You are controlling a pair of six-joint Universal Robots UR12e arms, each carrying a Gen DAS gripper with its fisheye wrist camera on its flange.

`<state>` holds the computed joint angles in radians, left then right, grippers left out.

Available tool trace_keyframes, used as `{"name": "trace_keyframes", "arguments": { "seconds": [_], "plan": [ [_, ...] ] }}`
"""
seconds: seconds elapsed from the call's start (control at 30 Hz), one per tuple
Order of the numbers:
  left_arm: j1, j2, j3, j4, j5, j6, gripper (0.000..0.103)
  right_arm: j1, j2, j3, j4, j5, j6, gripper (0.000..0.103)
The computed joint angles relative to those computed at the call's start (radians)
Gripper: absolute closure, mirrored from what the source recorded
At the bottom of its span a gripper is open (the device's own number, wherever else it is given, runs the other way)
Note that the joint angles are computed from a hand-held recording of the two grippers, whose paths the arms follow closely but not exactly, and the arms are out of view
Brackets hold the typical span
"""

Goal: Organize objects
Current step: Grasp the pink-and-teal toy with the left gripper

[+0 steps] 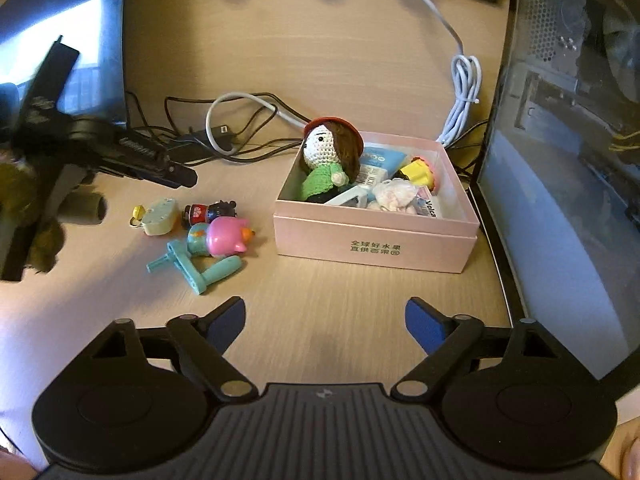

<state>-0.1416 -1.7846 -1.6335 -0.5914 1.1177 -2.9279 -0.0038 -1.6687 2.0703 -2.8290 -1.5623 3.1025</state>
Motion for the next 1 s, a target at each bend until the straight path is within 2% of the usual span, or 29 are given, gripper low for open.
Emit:
{"name": "trace_keyframes", "arguments": {
  "seconds": [0.1, 0.17, 0.27, 0.33, 0.4, 0.5, 0.57, 0.63, 0.67, 0.73, 0.8, 0.87, 0.93, 1.0],
  "plan": [
    [-0.056, -0.003, -0.007, 0.005, 0.128, 0.221, 0.076, -0.004, -0.003, 0.004, 0.016, 0.004, 0.008, 0.014],
    [-0.078, -0.017, 0.000, 0.014, 0.179, 0.296, 0.076, -0.006, -0.006, 0.008, 0.014, 0.005, 0.009, 0.014],
    [-0.088, -0.043, 0.044, -0.075, 0.188, 0.376, 0.075, -0.013, -0.018, 0.021, -0.003, 0.020, 0.011, 0.014],
    [-0.085, -0.055, 0.059, -0.095, 0.156, 0.443, 0.075, -0.017, -0.025, 0.029, -0.003, 0.022, 0.019, 0.014],
    [-0.089, -0.064, 0.079, -0.122, 0.154, 0.489, 0.075, -0.018, -0.030, 0.035, 0.003, 0.017, 0.031, 0.014],
    [-0.084, -0.086, 0.117, -0.177, 0.130, 0.545, 0.076, -0.024, -0.042, 0.045, 0.020, 0.018, 0.054, 0.014],
    [-0.075, -0.102, 0.159, -0.269, 0.106, 0.557, 0.077, -0.026, -0.049, 0.051, 0.033, 0.018, 0.058, 0.014],
    [-0.067, -0.108, 0.189, -0.341, 0.107, 0.564, 0.073, -0.024, -0.057, 0.057, 0.040, 0.012, 0.057, 0.014],
    [-0.065, -0.106, 0.185, -0.337, 0.110, 0.576, 0.071, -0.024, -0.061, 0.060, 0.043, 0.012, 0.057, 0.014],
    [-0.062, -0.110, 0.180, -0.323, 0.101, 0.593, 0.063, -0.025, -0.069, 0.067, 0.046, 0.017, 0.064, 0.007],
    [-0.061, -0.125, 0.202, -0.356, 0.080, 0.570, 0.059, -0.025, -0.071, 0.071, 0.052, 0.017, 0.079, 0.006],
    [-0.061, -0.146, 0.244, -0.448, 0.045, 0.555, 0.059, -0.021, -0.070, 0.067, 0.069, 0.013, 0.079, 0.006],
    [-0.065, -0.161, 0.284, -0.558, 0.045, 0.600, 0.059, -0.017, -0.071, 0.066, 0.075, 0.012, 0.069, 0.006],
    [-0.068, -0.155, 0.277, -0.557, 0.047, 0.648, 0.059, -0.012, -0.074, 0.067, 0.072, 0.008, 0.056, 0.006]
  ]
}}
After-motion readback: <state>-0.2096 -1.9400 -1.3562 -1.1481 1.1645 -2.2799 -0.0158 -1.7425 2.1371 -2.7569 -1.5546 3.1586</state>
